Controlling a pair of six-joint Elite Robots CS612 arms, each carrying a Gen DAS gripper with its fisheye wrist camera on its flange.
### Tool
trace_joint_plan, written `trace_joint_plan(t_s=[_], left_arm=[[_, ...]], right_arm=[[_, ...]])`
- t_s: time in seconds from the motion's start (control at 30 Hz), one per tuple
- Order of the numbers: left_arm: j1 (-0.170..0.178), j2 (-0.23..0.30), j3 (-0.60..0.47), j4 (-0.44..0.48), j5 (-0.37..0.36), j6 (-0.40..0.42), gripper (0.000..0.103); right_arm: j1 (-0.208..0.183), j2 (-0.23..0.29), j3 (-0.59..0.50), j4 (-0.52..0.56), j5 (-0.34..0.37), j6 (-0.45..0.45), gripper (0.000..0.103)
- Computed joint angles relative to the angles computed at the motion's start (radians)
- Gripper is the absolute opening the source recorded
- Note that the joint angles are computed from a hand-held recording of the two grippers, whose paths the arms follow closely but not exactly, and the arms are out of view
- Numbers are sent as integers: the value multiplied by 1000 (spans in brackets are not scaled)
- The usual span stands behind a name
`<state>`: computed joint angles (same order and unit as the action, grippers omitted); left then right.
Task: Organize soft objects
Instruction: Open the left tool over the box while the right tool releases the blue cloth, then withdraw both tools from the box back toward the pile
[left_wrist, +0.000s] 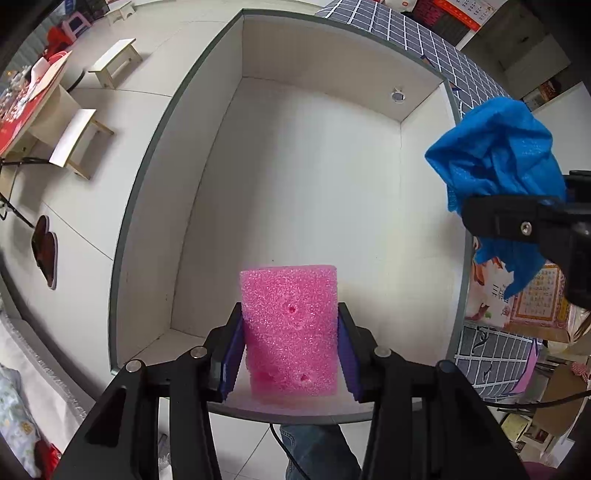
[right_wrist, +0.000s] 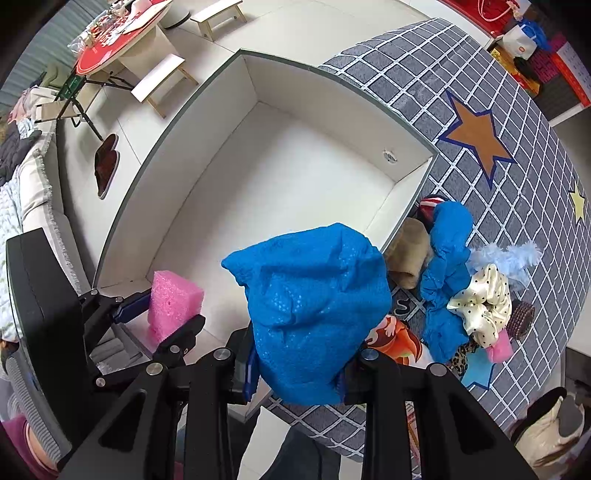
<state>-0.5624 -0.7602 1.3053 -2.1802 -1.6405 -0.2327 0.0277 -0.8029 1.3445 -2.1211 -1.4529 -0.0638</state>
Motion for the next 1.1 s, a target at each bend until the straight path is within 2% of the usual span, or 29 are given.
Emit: trace_joint_plan(t_s=[0.7,0.73,0.77,0.8,0.87,0.93,1.0,1.07,1.1], left_arm=[[0,11,-12,13,11,0,50],[-1,11,-12,14,16,2,51],[-3,12,-12,15,21,2,59],[-5,12,-13,21,30,3,72],[-6,10,-8,17,37,-1,81],[-7,4,4,-8,43,-8,81],[0,-2,20,-52,12,-31,84],[7,-4,26,-76,-17,-47,86],[8,-3,25,-79,-21,-55,87]], right_arm=[[6,25,-38,23,19,-10,32],[6,27,-41,28,26,-13,35],[6,27,-42,30,24,-15,48],[7,27,-42,29,19,-18,61],[9,24,-40,20,6,-23,63],[10,22,-42,23,0,-28,65],[16,21,-47,25,-45,-28,92],[22,16,-42,7,-94,-28,102],[22,13,-38,-3,-107,-29,102]])
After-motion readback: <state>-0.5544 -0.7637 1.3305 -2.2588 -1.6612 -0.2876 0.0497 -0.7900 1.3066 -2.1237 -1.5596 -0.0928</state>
